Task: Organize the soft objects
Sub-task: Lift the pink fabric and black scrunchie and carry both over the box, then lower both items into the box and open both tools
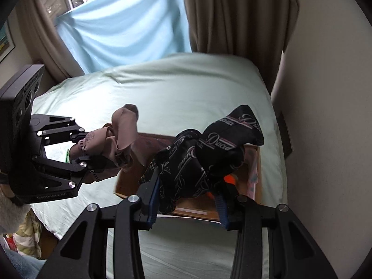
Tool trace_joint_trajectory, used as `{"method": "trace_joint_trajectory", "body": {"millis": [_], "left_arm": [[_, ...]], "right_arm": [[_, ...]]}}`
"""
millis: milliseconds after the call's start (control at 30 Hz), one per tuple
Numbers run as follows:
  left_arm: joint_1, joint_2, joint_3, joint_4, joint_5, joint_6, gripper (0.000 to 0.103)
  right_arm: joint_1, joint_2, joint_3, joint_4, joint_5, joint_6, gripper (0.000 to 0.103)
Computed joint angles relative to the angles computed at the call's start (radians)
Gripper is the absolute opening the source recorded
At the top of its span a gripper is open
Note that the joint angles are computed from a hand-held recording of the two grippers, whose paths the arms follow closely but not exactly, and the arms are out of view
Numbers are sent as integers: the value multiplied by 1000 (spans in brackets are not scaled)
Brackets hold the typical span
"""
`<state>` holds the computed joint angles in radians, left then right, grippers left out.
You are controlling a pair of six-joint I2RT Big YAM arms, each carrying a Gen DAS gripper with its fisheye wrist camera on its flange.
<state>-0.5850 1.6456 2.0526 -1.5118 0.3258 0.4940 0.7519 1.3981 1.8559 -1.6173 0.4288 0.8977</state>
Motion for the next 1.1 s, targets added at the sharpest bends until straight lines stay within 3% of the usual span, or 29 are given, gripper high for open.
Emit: {"method": "trace_joint_trajectory", "body": {"millis": [200, 333, 633, 800, 867, 900, 933, 967, 1000, 1100], "left_arm": [[-26, 88, 36, -18, -76, -147, 28], [-48, 145, 60, -43, -120, -205, 28], [-72, 293, 173, -129, -151, -391, 28], [-93, 325, 195, -165, -192, -455, 28], [-101, 316, 184, -150, -230, -473, 36], [-105, 311, 178, -145, -245, -482, 59], [-105, 302, 160, -135, -249, -490, 94], [-106, 297, 153, -133, -251, -499, 102], [-106, 287, 138, -120, -251, -503, 103], [-107, 274, 114, -121, -261, -500, 103]], "right_arm": [[-111, -37, -123, 88, -97, -55, 38], [-172, -53, -192, 150, -155, -63, 38], [-284, -57, -297, 249, -262, -11, 38], [-319, -56, -336, 281, -324, 31, 38], [-328, -59, -351, 304, -350, 52, 43], [-334, -57, -358, 313, -362, 49, 53], [-340, -56, -363, 318, -371, 46, 71], [-341, -55, -366, 320, -374, 50, 83], [-341, -52, -366, 314, -379, 55, 102], [-327, -58, -363, 303, -347, 68, 103]]}}
